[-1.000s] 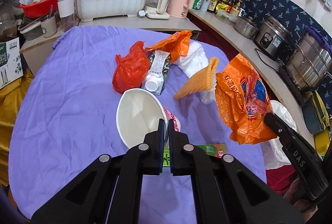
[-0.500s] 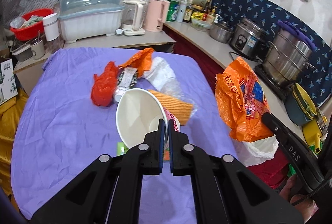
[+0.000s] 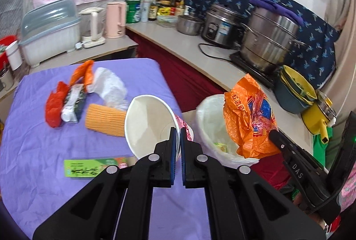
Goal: Collect trash
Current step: 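Carry cup and bag over the bin while the left tool drops the cup in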
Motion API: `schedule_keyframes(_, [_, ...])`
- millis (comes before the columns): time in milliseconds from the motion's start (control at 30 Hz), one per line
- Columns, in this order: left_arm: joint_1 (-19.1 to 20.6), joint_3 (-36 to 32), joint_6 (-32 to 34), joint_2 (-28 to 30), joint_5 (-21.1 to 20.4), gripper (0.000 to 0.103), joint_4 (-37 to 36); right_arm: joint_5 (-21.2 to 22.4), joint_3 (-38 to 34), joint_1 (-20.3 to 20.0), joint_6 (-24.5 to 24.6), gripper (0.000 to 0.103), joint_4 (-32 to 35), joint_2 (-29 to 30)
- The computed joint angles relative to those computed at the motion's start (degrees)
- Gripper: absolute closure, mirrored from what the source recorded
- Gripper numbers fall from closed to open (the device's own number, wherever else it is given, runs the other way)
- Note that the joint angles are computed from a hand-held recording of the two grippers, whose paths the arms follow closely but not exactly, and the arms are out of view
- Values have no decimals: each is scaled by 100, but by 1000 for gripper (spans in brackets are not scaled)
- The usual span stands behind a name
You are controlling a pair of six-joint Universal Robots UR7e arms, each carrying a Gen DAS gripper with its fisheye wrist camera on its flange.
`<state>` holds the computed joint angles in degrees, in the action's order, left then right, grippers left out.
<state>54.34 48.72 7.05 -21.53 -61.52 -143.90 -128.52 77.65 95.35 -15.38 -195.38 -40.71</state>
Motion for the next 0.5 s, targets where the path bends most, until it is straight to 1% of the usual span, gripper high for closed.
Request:
schedule_keyframes(300, [-159, -879, 172, 715, -401, 100, 528, -207, 494, -346, 157, 99, -316, -464])
schedule_keyframes(500, [-200, -2088, 236, 1465, -656, 99, 1289, -275, 609, -512, 305, 99, -367, -568])
